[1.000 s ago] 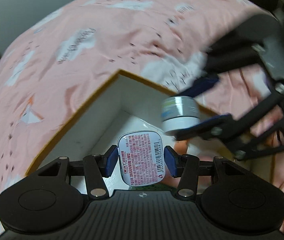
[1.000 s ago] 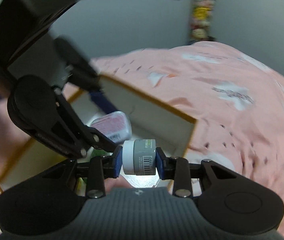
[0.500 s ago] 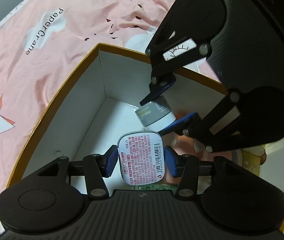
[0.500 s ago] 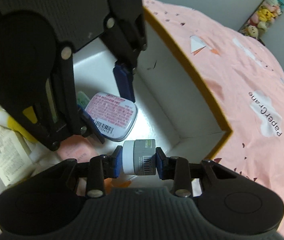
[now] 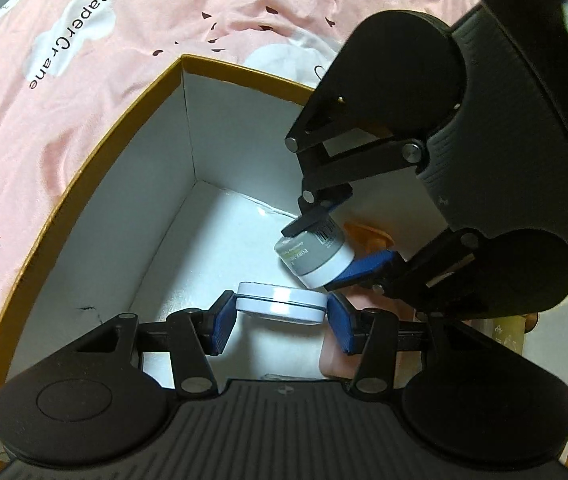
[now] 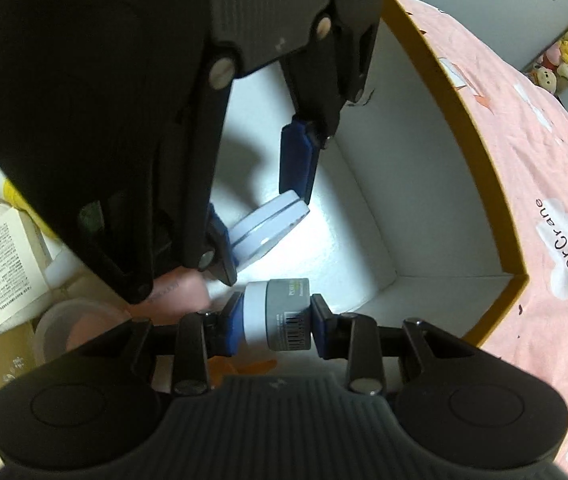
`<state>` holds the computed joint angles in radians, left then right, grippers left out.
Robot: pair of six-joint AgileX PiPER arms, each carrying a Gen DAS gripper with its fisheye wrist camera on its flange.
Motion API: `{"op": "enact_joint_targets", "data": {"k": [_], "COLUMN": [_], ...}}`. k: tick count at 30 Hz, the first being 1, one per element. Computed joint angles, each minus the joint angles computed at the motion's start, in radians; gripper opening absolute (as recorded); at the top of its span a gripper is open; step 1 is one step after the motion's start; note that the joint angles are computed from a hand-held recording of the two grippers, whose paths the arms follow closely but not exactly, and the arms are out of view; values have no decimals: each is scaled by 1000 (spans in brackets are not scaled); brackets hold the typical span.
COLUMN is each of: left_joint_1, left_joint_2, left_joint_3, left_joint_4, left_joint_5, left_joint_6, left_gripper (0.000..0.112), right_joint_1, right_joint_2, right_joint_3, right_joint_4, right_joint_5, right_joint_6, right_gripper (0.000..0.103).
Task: Organize rigid objects
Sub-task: 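Lower and release the mint tin and small jar inside the box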
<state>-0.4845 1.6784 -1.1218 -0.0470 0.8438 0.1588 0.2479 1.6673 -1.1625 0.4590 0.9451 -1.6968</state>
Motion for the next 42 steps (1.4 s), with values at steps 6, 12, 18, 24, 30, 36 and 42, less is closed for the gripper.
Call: {"op": "enact_joint_targets", "data": {"k": [6, 12, 18, 24, 30, 36, 42], "left_joint_1": [9, 28, 47, 34, 60, 47, 62], "left_joint_2": [18, 38, -38, 27, 85, 121, 96], "left_joint_3": [-22, -64, 38, -6, -99, -131, -124], "left_joint_4": [-13, -2, -44, -40, -10, 16, 15], "left_joint_5": [25, 93, -71, -3, 161, 183, 178], "left_joint_6": [15, 8, 16, -2, -100, -153, -180], "left_gripper": [56, 56, 56, 55, 55, 60, 69], "right_joint_1": [-32, -67, -116, -99, -105, -113, -128], "right_joint_2": [-36, -80, -94, -82, -97, -106, -125], "right_joint_3": [0, 9, 37, -3, 2, 7, 2], "right_joint_4": [10, 36, 47, 42, 48, 55, 58], "right_joint_5": [40, 77, 69, 87, 103, 109, 133], "right_joint_6": [-25, -56, -106, -71, -66, -66, -60], "right_gripper": [39, 47, 47, 47, 47, 47, 49]}}
